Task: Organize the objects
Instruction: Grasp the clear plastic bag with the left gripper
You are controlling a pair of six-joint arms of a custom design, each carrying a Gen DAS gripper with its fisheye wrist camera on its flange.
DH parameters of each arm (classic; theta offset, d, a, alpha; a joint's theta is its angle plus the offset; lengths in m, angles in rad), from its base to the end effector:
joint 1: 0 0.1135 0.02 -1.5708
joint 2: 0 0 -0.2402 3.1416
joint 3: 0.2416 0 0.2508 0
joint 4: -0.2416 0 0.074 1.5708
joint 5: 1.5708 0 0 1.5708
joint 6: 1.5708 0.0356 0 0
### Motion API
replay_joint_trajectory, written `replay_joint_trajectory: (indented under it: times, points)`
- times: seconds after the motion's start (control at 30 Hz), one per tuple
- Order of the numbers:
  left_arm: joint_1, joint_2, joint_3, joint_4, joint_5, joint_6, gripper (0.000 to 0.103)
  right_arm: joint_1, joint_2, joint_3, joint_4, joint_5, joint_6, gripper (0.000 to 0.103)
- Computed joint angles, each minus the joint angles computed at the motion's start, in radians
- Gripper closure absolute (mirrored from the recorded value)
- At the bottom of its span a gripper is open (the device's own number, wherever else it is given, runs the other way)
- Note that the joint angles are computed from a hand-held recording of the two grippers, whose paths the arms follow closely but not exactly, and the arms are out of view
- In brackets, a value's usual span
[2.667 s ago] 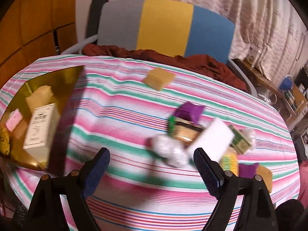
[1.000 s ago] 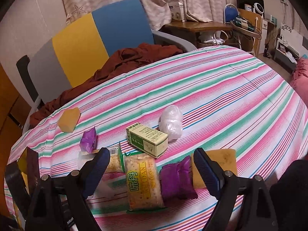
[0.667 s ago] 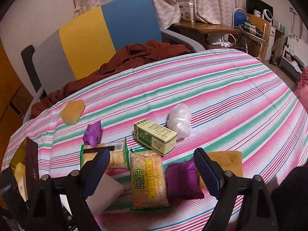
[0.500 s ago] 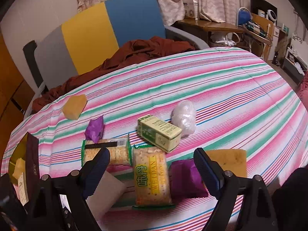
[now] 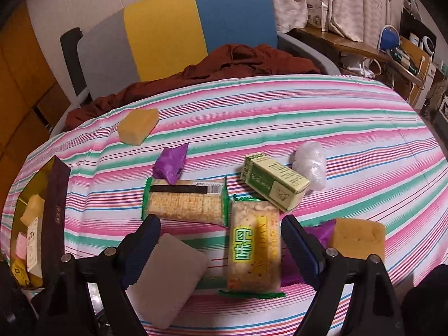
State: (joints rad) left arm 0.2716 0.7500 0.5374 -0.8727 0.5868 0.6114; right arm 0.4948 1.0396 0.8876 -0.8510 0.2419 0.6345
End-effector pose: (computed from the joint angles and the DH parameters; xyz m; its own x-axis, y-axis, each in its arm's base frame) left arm 0.1433 0.0195 0.1928 -0.6830 0.3060 -0.6632 0.5100 0.8498 -0.1331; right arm 0.1858 0.0906 0.2515 -0.8036 0.2203 -0.5528 0.1598 0.9747 0.1561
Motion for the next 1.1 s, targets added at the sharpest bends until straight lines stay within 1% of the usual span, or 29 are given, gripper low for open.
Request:
replay_joint_trajectory:
  times: [0.07,0.1,0.13,0.2,0.3,0.4,0.53,0.57,0.63,0.67,0.7,0.73,0.77,0.8,0.9,1.03,1.1]
  points:
    - [0.004,0.004,-0.005,0.012,0.010,-0.002,0.059,0.012,0.023,0.015,0.002,0.002,-0.001,0.016]
    - [0.006,0.002,-0.009,0.014,0.011,-0.001,0.059,0.018,0.036,0.024,0.008,-0.001,-0.006,0.019]
    - [0.003,-0.004,-0.014,0.020,0.010,-0.003,0.059,0.022,0.052,0.036,0.019,-0.005,-0.013,0.021]
    - [0.011,-0.007,-0.015,0.015,0.016,0.002,0.059,0.027,0.092,0.063,0.050,-0.016,-0.027,0.021]
    - [0.022,-0.003,-0.019,0.020,0.030,0.008,0.059,-0.002,0.201,0.121,0.114,-0.043,-0.061,0.025]
    - [0.027,-0.005,-0.024,0.025,0.037,0.013,0.059,-0.037,0.305,0.170,0.168,-0.079,-0.089,0.025]
    - [0.038,-0.002,-0.030,0.035,0.052,0.025,0.058,-0.102,0.450,0.233,0.229,-0.163,-0.139,0.025]
    - [0.040,-0.002,-0.034,0.040,0.057,0.027,0.058,-0.107,0.471,0.242,0.236,-0.168,-0.146,0.026]
    - [0.037,-0.001,-0.035,0.048,0.058,0.020,0.058,-0.120,0.510,0.254,0.254,-0.182,-0.160,0.031]
    - [0.033,0.003,-0.037,0.057,0.057,0.015,0.057,-0.132,0.535,0.261,0.261,-0.195,-0.163,0.035]
    - [0.032,0.005,-0.039,0.064,0.058,0.013,0.057,-0.143,0.551,0.265,0.266,-0.209,-0.163,0.044]
    - [0.029,0.004,-0.041,0.070,0.057,0.006,0.057,-0.154,0.560,0.256,0.287,-0.240,-0.166,0.049]
    - [0.024,0.002,-0.045,0.078,0.055,0.001,0.057,-0.157,0.578,0.263,0.290,-0.259,-0.175,0.064]
    - [0.018,-0.003,-0.050,0.085,0.049,-0.003,0.057,-0.151,0.592,0.275,0.282,-0.248,-0.180,0.067]
    - [-0.004,-0.028,-0.066,0.103,0.027,-0.014,0.059,-0.125,0.594,0.290,0.267,-0.214,-0.212,0.068]
    - [-0.023,-0.043,-0.073,0.111,0.008,-0.022,0.060,-0.107,0.591,0.297,0.263,-0.208,-0.225,0.069]
    - [-0.027,-0.055,-0.076,0.112,-0.006,-0.022,0.066,-0.099,0.584,0.296,0.261,-0.205,-0.232,0.069]
